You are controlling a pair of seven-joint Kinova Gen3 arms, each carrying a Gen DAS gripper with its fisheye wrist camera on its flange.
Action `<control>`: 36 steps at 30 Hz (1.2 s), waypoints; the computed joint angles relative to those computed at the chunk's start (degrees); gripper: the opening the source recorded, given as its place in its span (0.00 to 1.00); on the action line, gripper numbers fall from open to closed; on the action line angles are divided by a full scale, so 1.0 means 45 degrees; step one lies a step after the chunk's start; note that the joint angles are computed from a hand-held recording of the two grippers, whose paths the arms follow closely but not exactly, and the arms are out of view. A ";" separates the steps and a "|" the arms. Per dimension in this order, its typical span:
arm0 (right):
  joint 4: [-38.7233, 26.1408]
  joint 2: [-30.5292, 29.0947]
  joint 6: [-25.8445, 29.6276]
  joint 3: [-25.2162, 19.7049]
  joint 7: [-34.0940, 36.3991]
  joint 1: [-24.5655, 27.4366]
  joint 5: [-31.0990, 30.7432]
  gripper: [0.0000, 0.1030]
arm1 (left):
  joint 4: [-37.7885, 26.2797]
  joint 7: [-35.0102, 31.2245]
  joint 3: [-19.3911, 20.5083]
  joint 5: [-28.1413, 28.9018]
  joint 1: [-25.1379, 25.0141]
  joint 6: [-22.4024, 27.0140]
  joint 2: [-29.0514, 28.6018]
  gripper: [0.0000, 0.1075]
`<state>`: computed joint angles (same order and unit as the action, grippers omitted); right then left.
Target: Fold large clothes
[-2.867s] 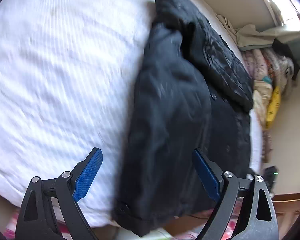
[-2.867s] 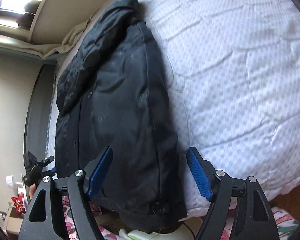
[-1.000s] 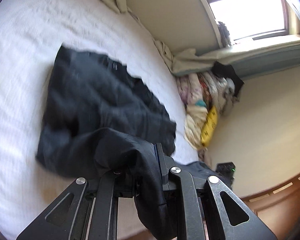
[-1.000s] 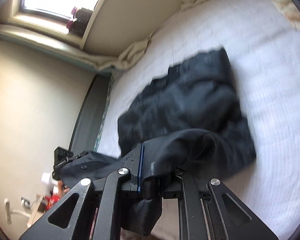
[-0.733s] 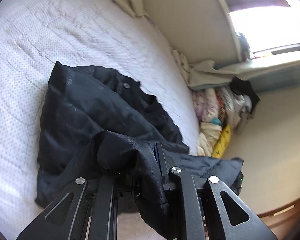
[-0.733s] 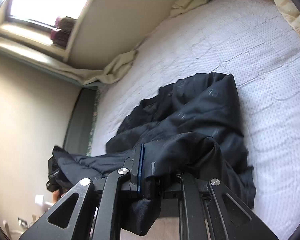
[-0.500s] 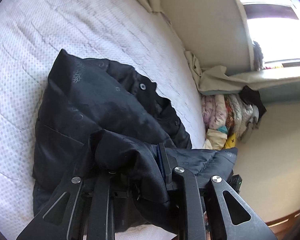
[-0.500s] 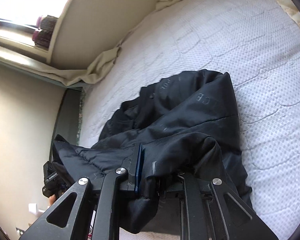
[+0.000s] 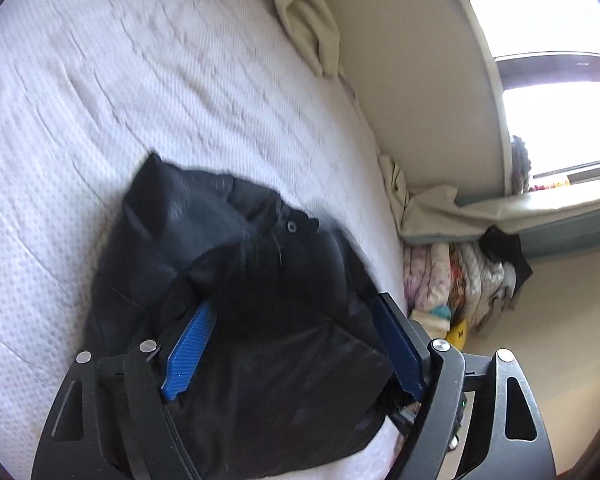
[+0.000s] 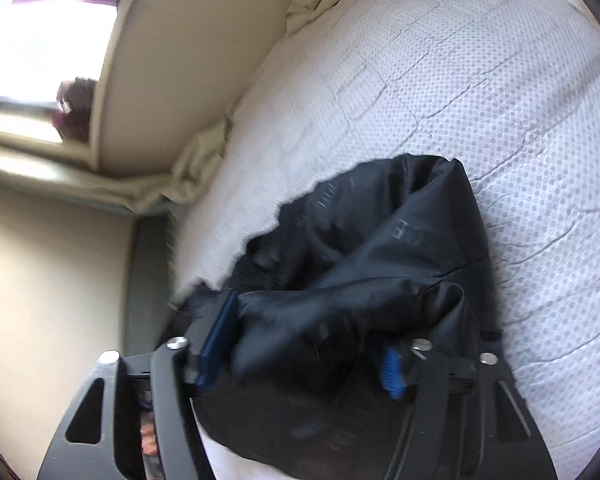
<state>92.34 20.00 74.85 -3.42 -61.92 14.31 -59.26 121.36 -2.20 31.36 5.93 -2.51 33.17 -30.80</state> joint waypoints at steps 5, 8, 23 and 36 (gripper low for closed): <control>0.0646 -0.0354 -0.1000 -0.1971 0.0121 0.2362 -0.0590 0.69 | -0.1101 0.0237 0.0846 -0.0917 -0.0778 0.2281 -0.0004 0.78; 0.0134 -0.0661 -0.1204 -0.2138 -0.0217 0.2716 -0.0021 0.69 | -0.1729 -0.0040 0.1404 -0.1399 -0.0935 0.3082 0.0354 0.78; 0.0711 -0.2176 -0.4494 0.0443 -0.0692 -0.2641 0.6282 0.18 | -0.2206 0.1766 0.2662 -0.4065 0.0315 0.4962 0.3693 0.46; 0.1950 -0.1582 -0.6887 -0.0134 -0.2856 -0.4039 0.9333 0.20 | -0.3093 0.4241 0.3515 -0.7497 0.2300 0.7558 0.7232 0.67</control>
<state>101.12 12.88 43.86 -4.02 -74.77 -3.87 -17.26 107.44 16.88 47.18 -27.81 7.84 67.18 1.74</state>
